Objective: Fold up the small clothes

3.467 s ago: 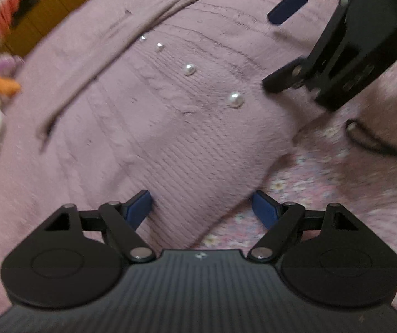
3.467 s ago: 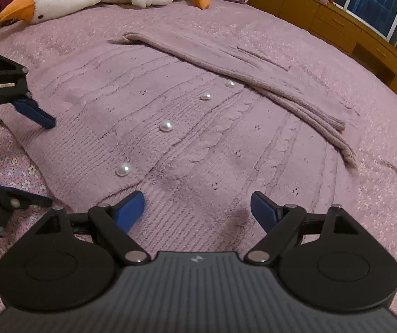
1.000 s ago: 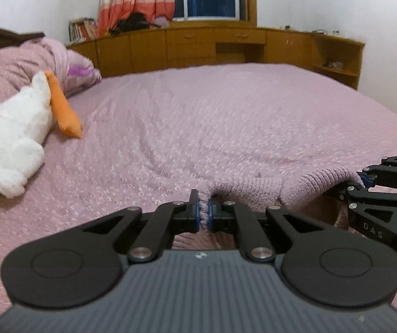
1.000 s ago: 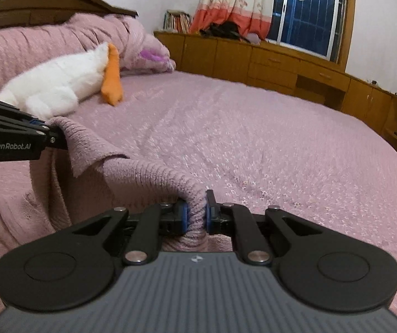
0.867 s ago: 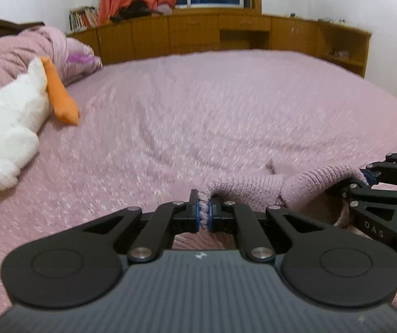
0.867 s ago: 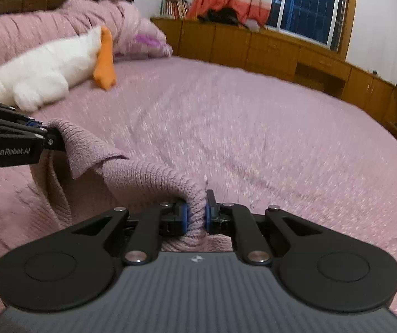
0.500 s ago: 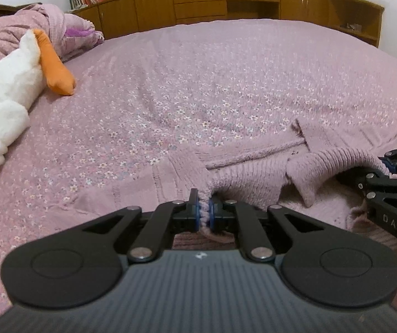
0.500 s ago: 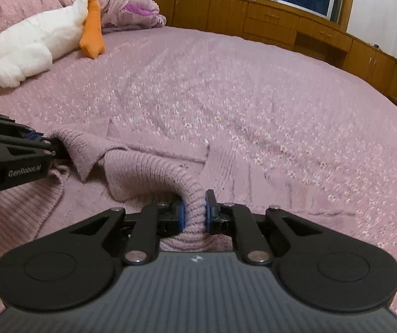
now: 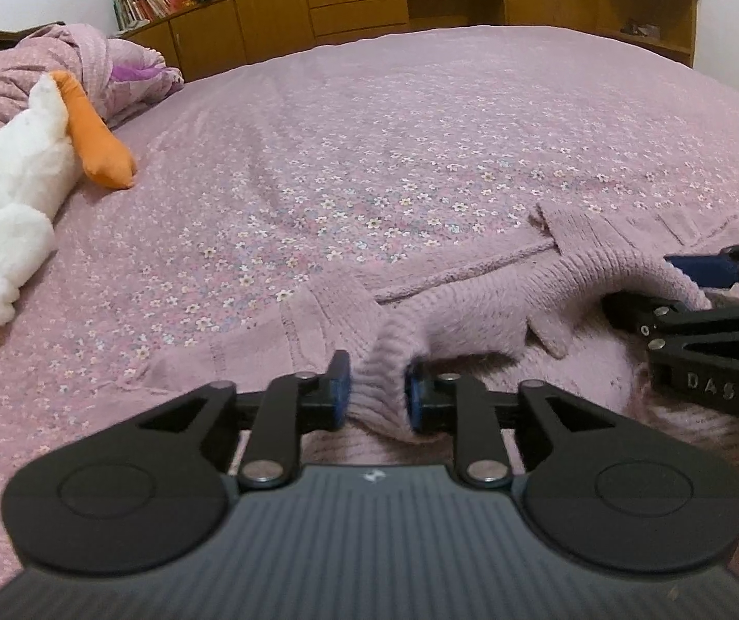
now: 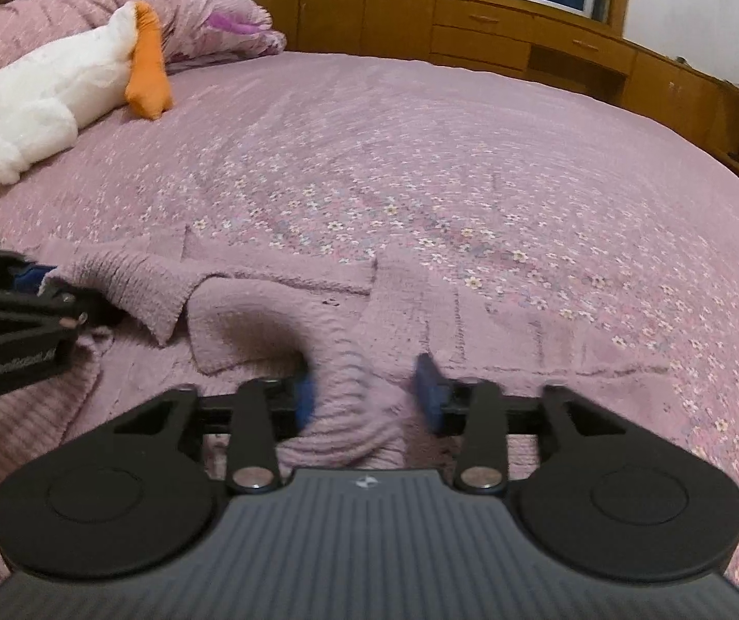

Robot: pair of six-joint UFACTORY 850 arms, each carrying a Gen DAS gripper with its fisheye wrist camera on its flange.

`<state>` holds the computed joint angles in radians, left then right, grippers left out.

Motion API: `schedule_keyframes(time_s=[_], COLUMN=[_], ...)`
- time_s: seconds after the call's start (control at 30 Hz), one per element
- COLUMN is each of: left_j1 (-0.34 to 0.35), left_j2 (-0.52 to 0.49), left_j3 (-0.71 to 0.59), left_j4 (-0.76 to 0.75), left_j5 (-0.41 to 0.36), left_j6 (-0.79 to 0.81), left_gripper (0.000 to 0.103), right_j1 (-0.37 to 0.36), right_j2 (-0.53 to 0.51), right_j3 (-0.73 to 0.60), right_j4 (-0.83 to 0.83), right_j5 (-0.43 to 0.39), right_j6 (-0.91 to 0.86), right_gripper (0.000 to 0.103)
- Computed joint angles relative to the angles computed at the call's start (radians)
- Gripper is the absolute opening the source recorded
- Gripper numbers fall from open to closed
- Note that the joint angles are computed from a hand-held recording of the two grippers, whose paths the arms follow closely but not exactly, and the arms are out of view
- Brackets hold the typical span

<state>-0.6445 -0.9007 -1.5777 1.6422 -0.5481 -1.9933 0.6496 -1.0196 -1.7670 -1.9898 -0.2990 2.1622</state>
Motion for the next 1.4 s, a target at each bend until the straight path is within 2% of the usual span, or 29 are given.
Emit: schedule_keyframes(time_s=[0.1, 0.4, 0.83, 1.07, 1.37, 1.4], left_j1=[-0.006, -0.011, -0.048, -0.065, -0.083, -0.086], left_j2=[0.018, 0.111, 0.216, 0.228, 0.231, 0.231], left_j3=[0.021, 0.144, 0.299, 0.334, 0.357, 0.359], left_j4=[-0.031, 0.031, 0.115, 0.103, 0.082, 0.081], left_j5=[-0.021, -0.015, -0.033, -0.025, -0.010, -0.009], left_j6=[0.019, -0.119, -0.247, -0.262, -0.260, -0.254], left_gripper=[0.045, 0.045, 0.046, 0.046, 0.046, 0.050], right_j1=[-0.008, -0.001, 0.028, 0.039, 0.060, 0.061], right_j2=[0.031, 0.164, 0.318, 0.345, 0.340, 0.340], right_j3=[0.046, 0.250, 0.496, 0.569, 0.590, 0.591], right_j4=[-0.107, -0.465, -0.590, -0.615, -0.623, -0.626], right_j5=[0.016, -0.071, -0.198, -0.212, -0.216, -0.215], right_j6=[0.142, 0.528, 0.661, 0.710, 0.709, 0.707], right_gripper=[0.063, 0.071, 0.076, 0.076, 0.076, 0.077])
